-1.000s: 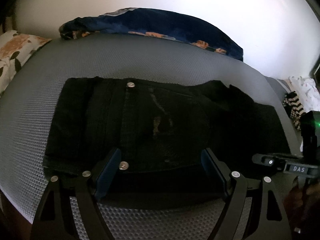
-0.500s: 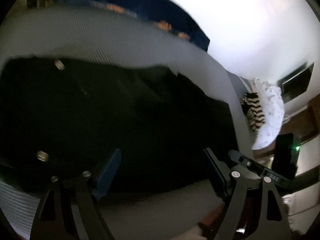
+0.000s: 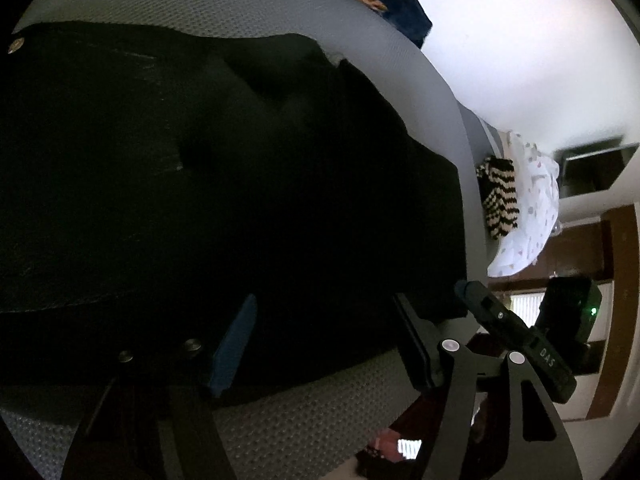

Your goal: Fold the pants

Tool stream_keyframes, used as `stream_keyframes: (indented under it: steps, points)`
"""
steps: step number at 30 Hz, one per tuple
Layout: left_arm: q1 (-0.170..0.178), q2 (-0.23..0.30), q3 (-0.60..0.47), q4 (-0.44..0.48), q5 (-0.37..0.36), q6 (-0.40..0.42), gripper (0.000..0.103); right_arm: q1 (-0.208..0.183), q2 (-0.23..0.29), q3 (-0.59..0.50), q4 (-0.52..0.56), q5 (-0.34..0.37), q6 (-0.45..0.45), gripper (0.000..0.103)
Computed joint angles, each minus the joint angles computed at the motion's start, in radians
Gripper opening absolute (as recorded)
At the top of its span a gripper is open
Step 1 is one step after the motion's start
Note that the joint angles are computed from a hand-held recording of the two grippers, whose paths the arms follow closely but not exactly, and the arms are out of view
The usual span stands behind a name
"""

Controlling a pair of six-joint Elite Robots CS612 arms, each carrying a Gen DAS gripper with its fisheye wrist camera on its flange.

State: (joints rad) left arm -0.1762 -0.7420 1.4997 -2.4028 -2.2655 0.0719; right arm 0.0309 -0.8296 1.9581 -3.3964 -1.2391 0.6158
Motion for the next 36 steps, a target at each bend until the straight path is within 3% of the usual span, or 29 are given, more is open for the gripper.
stream_keyframes:
  steps: [4, 7, 9, 10, 11, 12, 14, 19, 23, 26, 27, 29, 32, 33, 36]
  points:
    - [-0.011, -0.005, 0.013, -0.010, 0.001, 0.018, 0.067, -0.009, 0.004, 0.006, -0.014, 0.009, 0.014, 0.038]
    - [-0.023, -0.006, 0.014, 0.033, -0.026, 0.046, 0.051, -0.012, 0.008, 0.007, -0.015, 0.010, 0.018, 0.038]
    - [-0.029, -0.008, 0.030, -0.010, -0.012, 0.045, 0.043, -0.012, 0.011, 0.006, -0.016, 0.012, 0.024, 0.038]
    - [-0.031, -0.011, 0.034, -0.024, -0.004, 0.052, 0.036, -0.013, 0.012, 0.005, -0.015, 0.013, 0.025, 0.038]
    - [-0.034, -0.010, 0.033, -0.027, 0.011, 0.057, 0.014, -0.013, 0.012, 0.004, -0.010, 0.010, 0.025, 0.038]
    - [-0.031, -0.003, 0.022, 0.012, -0.008, 0.073, 0.008, -0.013, 0.012, 0.004, -0.008, 0.005, 0.025, 0.038]
    - [-0.026, -0.006, 0.029, 0.002, -0.030, 0.072, 0.008, -0.013, 0.011, 0.004, -0.002, -0.004, 0.024, 0.038]
    - [-0.024, -0.045, 0.087, -0.061, 0.010, 0.144, 0.008, -0.011, 0.008, 0.010, 0.011, -0.031, 0.007, 0.038]
    - [-0.025, -0.031, 0.077, -0.053, 0.025, 0.140, 0.010, -0.011, 0.026, 0.003, 0.021, -0.028, -0.005, 0.037]
    - [-0.034, -0.047, 0.090, -0.090, 0.071, 0.169, 0.019, -0.006, 0.021, -0.002, 0.038, -0.041, -0.024, 0.037]
    - [-0.034, -0.055, 0.099, -0.112, 0.099, 0.183, 0.028, -0.006, 0.018, -0.004, 0.035, -0.044, -0.025, 0.039]
    - [-0.041, -0.070, 0.118, -0.179, 0.161, 0.205, 0.034, -0.002, 0.012, -0.008, 0.039, -0.070, -0.043, 0.039]
    - [-0.048, -0.077, 0.135, -0.302, 0.204, 0.208, 0.035, 0.017, 0.004, -0.027, 0.036, -0.184, -0.105, 0.039]
    - [-0.053, -0.076, 0.144, -0.380, 0.224, 0.195, 0.035, 0.027, 0.005, -0.041, 0.045, -0.241, -0.137, 0.039]
    - [-0.066, -0.053, 0.145, -0.579, 0.252, 0.182, 0.040, 0.039, 0.017, -0.086, 0.093, -0.320, -0.204, 0.039]
